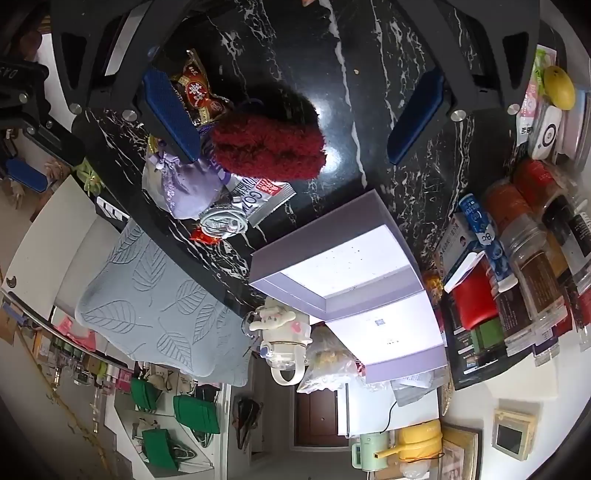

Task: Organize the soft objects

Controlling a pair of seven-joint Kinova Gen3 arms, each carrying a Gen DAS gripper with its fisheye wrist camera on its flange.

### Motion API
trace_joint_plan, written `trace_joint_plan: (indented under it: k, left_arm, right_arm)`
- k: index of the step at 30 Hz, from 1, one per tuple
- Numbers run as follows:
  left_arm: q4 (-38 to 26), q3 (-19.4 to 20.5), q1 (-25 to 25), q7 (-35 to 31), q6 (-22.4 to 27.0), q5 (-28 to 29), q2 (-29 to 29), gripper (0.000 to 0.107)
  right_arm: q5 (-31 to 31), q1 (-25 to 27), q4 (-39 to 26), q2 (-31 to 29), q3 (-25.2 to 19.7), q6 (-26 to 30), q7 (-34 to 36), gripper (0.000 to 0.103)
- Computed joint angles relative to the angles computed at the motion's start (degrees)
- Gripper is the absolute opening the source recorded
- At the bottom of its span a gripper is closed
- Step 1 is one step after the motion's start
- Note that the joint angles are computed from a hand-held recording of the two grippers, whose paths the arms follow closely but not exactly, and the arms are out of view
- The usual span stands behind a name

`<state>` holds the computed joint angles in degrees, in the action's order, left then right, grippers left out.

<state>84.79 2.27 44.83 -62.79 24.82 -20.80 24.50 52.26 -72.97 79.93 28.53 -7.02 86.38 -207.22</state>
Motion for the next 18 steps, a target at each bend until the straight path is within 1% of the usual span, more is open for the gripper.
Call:
trace_joint_plan:
  k: [3, 5, 7, 8, 9, 12, 14, 15, 18]
  left_arm:
    - [0.07, 0.47, -0.44, -0.71, -0.21, 0.32, -0.06, 0.103]
    - [0.20, 0.48, -0.36, -0.99, -0.41, 0.38, -0.11, 0.103]
    - [0.42, 0.16, 0.16, -0.95, -0.67, 0.07, -0.18, 0.103]
    - [0.34, -0.01, 0.53, -0.83, -0.47, -0.11, -0.14, 0.103]
    - [-0.76, 0.30, -0.17, -0.78, -0.35, 0.64, 0.96, 0.103]
    - [-1.53, 2.12, -2.11, -3.13, 0.08, 2.48, 1.39, 0.103]
    - [-1.67, 1.53, -1.53, -3.27, 0.08, 2.69, 1.52, 0.103]
    - [-1.96, 2.13, -2.27, -4.17, 0.26, 3.34, 1.63, 0.103]
    - [-2.08, 2.29, -2.54, -5.23, 0.20, 4.24, 1.68, 0.103]
  right_arm:
    - [-0.99, 0.61, 0.93, -0.96, -0.25, -1.66, 0.46, 0.103]
    - [-1.81, 2.37, 2.15, -2.49, -0.81, -2.46, -0.44, 0.103]
    - [-0.20, 0.47, 1.43, -1.20, -0.15, -0.91, -1.56, 0.103]
    - [-0.36, 0.23, 1.43, -1.06, 0.27, -0.81, -1.88, 0.103]
    - [-0.14, 0.95, 1.72, -0.93, -0.22, -1.30, -2.05, 0.103]
    - [0.16, 1.38, 2.16, -0.76, -0.19, -1.79, -2.09, 0.103]
    - [0.15, 1.79, 2.31, -0.85, -0.36, -2.12, -1.96, 0.103]
    - [0.24, 1.97, 2.63, -1.02, -0.42, -2.47, -2.09, 0.103]
    - [0.35, 2.26, 2.98, -1.16, -0.45, -2.92, -2.32, 0.103]
